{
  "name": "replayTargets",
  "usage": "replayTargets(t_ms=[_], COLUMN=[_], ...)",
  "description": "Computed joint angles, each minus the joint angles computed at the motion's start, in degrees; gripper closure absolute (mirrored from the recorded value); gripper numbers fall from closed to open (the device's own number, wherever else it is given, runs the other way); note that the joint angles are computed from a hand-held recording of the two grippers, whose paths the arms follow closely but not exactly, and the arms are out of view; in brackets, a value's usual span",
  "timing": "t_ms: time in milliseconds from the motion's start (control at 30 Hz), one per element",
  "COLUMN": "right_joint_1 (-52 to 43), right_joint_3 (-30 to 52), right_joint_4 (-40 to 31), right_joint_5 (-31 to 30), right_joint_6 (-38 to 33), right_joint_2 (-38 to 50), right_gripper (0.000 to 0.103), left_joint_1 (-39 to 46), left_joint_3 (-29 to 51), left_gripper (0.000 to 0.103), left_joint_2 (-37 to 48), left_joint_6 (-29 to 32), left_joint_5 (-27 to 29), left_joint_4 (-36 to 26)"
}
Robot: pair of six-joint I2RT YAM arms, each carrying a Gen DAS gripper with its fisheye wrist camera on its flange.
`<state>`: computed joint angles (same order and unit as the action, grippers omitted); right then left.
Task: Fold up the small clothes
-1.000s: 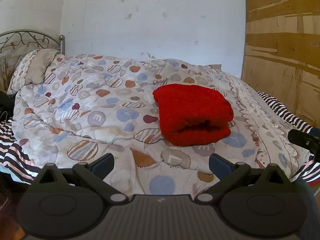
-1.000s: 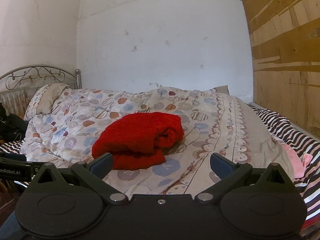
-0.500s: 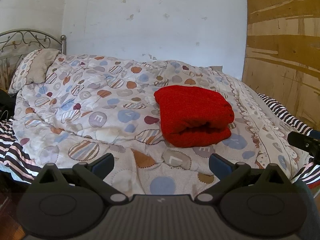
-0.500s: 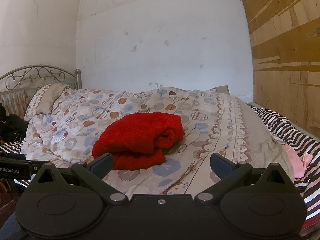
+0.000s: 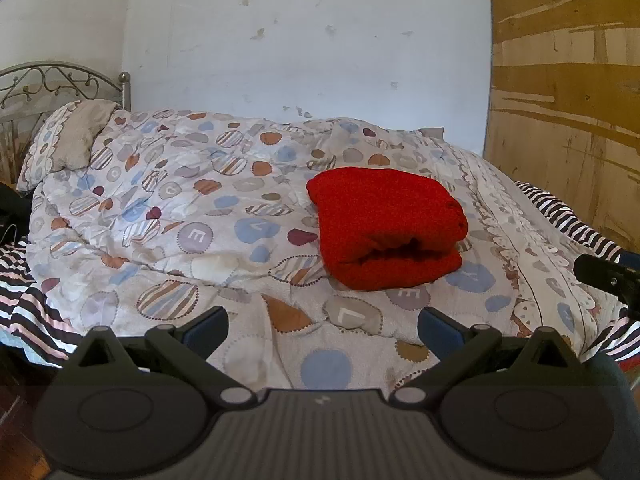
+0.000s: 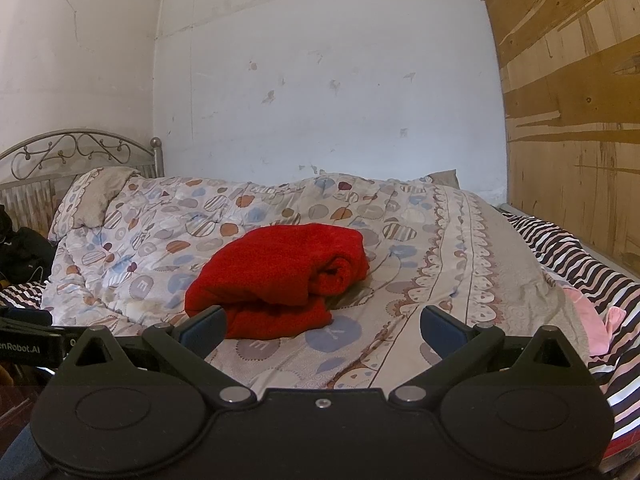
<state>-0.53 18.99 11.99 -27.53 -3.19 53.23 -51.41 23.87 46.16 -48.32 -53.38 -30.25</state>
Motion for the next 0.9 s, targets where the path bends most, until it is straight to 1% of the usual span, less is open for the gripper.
replayTargets(t_ms=[433,533,567,733,900], right_joint_1=[0.2,0.2,0.3,0.5,0.5], right_joint_3=[0.0,-0.3,-0.6,-0.6,-0.5], right_joint_4=[-0.2,-0.2,-0.1,-0.5,-0.2], right_joint_5=[0.1,0.1,0.2,0.4,0.3], right_joint_6=[0.0,-0.2,-0.2,-0.2,-0.1], right_joint_2=[-0.1,-0.4,-0.6,-0.9,-0.7], right_gripper=[0.0,0.0,0.0,0.0,0.0], left_joint_1=[0.0,0.8,1.1,-0.9,-1.0], left_joint_3=[0.1,2.0,2.3,3.6,3.4], left_gripper=[0.0,0.0,0.0,0.0,0.0], left_joint_2=[0.1,1.9,1.9,4.0,3.8], left_joint_6=[-0.3,-3.6,-3.6,-6.2,-4.3], left_joint_5=[0.1,1.4,2.0,-0.9,-0.6], left_joint_4=[-0.3,-4.0,-4.5,-7.5,-5.8])
